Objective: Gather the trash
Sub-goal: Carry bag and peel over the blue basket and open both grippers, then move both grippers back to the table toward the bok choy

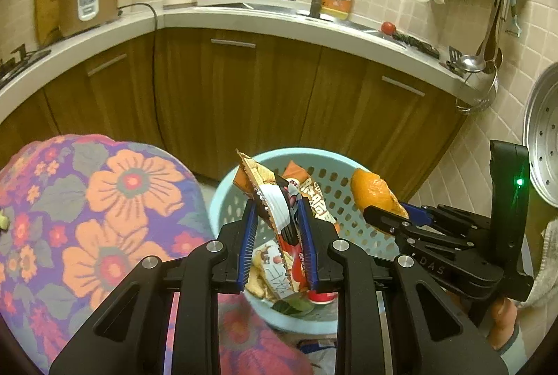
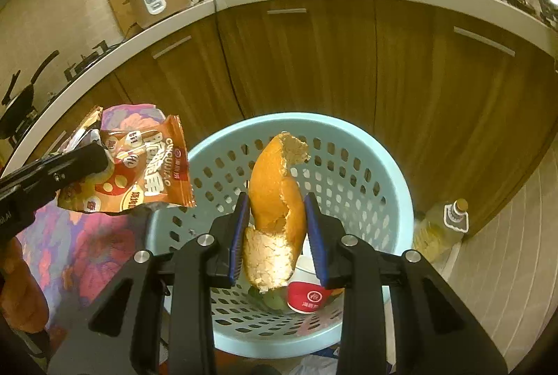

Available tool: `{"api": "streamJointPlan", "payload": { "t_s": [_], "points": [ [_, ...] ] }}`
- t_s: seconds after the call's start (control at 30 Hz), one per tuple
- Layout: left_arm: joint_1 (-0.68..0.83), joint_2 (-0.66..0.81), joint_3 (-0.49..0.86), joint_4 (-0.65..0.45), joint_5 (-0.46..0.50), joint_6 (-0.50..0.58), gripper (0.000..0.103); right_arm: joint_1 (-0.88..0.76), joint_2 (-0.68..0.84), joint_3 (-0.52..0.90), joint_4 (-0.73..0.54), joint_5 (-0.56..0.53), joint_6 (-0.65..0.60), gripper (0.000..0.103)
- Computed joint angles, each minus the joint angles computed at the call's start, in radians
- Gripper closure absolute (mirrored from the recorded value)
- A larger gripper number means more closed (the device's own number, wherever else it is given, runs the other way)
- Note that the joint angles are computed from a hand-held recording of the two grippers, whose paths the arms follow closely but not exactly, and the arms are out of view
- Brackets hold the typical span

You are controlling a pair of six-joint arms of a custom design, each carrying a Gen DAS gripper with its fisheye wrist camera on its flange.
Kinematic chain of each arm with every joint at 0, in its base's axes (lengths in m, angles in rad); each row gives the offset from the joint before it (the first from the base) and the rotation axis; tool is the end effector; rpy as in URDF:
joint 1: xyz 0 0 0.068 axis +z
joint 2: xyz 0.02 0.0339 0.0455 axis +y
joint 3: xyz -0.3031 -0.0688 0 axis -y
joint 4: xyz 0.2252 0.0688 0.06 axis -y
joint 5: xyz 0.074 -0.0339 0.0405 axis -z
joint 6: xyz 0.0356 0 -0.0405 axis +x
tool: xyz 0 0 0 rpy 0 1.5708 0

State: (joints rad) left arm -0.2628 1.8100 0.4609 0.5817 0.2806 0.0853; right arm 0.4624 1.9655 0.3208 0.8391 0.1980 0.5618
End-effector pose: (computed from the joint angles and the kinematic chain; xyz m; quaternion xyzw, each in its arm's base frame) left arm 0.2656 -0.0817 0.1263 0.2117 0.8881 -0.1625 0.3742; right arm 0.2315 0.1076 0.0857 0.0827 0.9202 0.1021 0.3688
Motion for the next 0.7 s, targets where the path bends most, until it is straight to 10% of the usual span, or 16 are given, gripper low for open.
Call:
{"api": "streamJointPlan", "payload": {
  "t_s": [0.7],
  "points": [
    [0.033, -0.002, 0.007, -0.046, 0.059, -0.022, 0.057, -0.005, -0.055, -0.012, -0.021, -0.033, 0.024, 0.055]
  ]
}}
